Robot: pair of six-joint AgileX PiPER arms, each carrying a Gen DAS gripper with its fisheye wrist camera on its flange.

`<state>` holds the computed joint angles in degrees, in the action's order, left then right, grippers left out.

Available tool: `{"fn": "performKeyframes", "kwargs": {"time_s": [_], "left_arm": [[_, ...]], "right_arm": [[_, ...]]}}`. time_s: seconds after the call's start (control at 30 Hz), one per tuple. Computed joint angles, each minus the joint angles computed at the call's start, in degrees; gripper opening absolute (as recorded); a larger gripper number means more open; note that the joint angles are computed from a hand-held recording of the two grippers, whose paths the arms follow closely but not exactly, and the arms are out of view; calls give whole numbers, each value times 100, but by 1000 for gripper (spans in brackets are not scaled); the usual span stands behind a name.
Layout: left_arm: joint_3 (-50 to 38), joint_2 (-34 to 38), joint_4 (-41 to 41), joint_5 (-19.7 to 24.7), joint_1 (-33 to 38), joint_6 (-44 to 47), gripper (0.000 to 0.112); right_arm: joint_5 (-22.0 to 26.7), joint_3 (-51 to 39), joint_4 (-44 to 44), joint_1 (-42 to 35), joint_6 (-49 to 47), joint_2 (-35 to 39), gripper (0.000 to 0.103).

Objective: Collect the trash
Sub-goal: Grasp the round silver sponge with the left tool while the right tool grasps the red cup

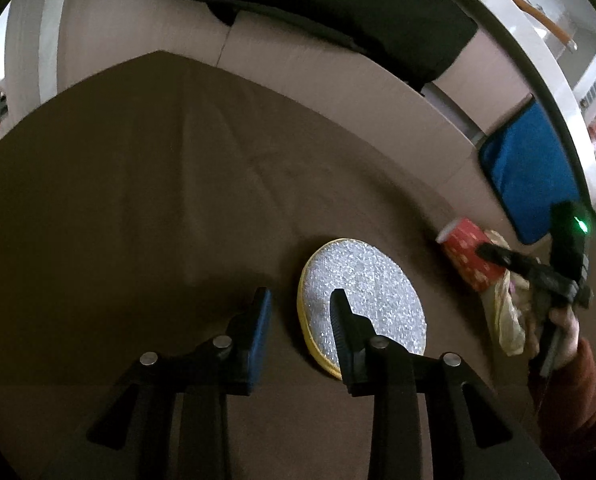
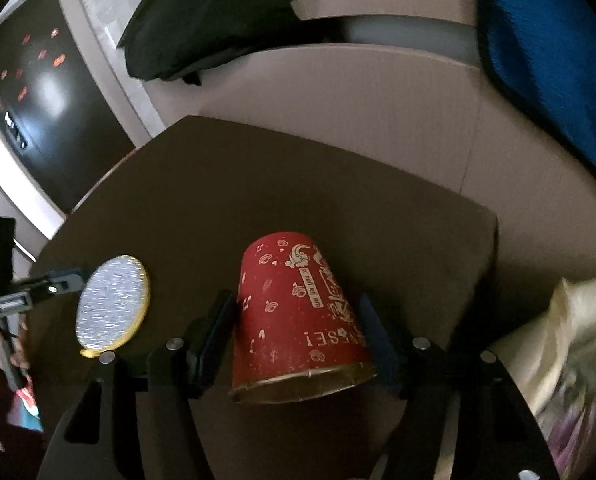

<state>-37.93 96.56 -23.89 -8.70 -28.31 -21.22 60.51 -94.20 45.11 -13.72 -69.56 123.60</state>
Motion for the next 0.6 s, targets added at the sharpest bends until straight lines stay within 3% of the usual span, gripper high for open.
{"fn": "performKeyframes", "kwargs": {"time_s": [0.07,0.33,0.47,0.6], "left_arm": [[-42,60,857,17,100,-879,32],[-88,231,2552,-222,373,-2896,33],[-61,318,2933,-459,367,-3409,35],[-153,495,4173,-748,460,-4620,36]], "right_arm": [[75,641,284,-141,-472,-410,58],[455,2227,475,-141,-1306,-1456,58],[-59,2746,403,33,-1489,-1645,58],[-360,2970,551,139,-1546,-1683,58]]}}
